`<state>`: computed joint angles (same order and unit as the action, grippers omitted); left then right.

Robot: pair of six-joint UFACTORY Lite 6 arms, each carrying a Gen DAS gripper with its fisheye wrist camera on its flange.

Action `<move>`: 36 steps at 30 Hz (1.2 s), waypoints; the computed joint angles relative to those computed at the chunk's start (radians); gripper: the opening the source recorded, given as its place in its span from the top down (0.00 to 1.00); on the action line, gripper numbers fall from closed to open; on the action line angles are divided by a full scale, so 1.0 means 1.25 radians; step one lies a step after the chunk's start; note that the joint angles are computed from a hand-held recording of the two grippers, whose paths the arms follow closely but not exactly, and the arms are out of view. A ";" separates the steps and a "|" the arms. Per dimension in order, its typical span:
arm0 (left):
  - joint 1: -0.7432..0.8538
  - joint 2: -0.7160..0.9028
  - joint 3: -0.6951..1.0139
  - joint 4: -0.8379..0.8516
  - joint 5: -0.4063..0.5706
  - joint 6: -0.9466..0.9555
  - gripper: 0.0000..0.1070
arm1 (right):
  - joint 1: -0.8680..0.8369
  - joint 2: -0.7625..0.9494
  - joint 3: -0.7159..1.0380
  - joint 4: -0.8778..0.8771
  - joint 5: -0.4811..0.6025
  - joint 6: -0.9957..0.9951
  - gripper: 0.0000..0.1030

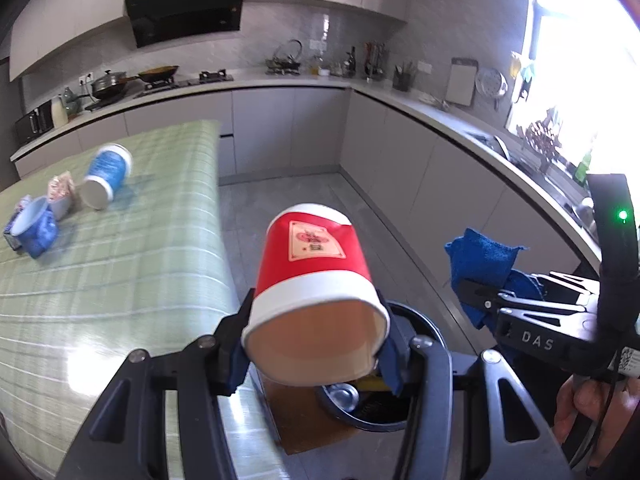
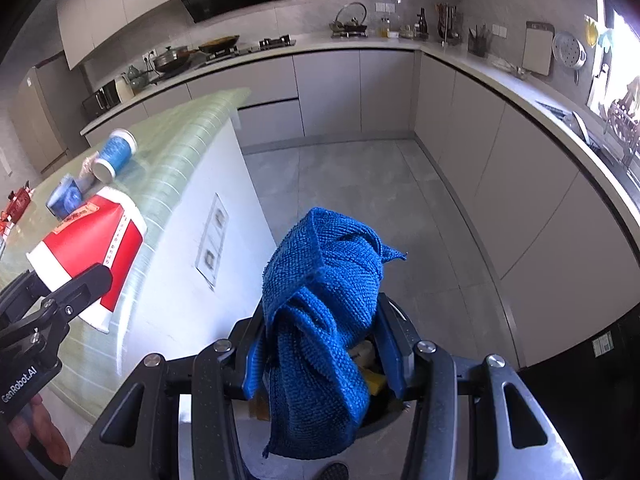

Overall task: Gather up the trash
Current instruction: 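Carry the red cup and blue cloth over the black bin and open both tools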

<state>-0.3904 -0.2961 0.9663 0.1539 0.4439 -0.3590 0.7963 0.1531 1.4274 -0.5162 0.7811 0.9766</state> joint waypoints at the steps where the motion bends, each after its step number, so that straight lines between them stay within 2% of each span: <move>1: -0.021 0.009 -0.002 0.024 -0.003 -0.034 0.50 | -0.010 -0.011 -0.025 0.006 -0.013 -0.009 0.51; 9: -0.157 0.079 -0.026 0.182 -0.007 -0.271 0.50 | -0.077 -0.075 -0.187 0.063 -0.114 -0.094 0.51; 16: -0.201 0.149 -0.049 0.219 -0.049 -0.356 0.50 | -0.115 -0.066 -0.289 0.104 -0.208 -0.189 0.51; 23: -0.193 0.215 -0.079 0.206 -0.097 -0.381 0.50 | -0.134 0.037 -0.307 0.120 -0.288 -0.276 0.51; 29: -0.209 0.264 -0.059 0.243 -0.104 -0.447 0.50 | -0.152 0.107 -0.295 0.166 -0.338 -0.364 0.51; 33: -0.206 0.308 -0.033 0.201 -0.115 -0.414 0.49 | -0.172 0.133 -0.290 0.212 -0.358 -0.443 0.51; 35: -0.185 0.332 -0.031 0.100 -0.160 -0.314 0.42 | -0.170 0.167 -0.272 0.202 -0.368 -0.468 0.48; 36: -0.172 0.337 -0.035 0.066 -0.185 -0.283 0.26 | -0.169 0.180 -0.275 0.189 -0.387 -0.483 0.43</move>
<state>-0.6049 0.1255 0.9229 0.2362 0.2123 -0.7121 0.5854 0.3786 1.0841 -0.2795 0.2980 0.3730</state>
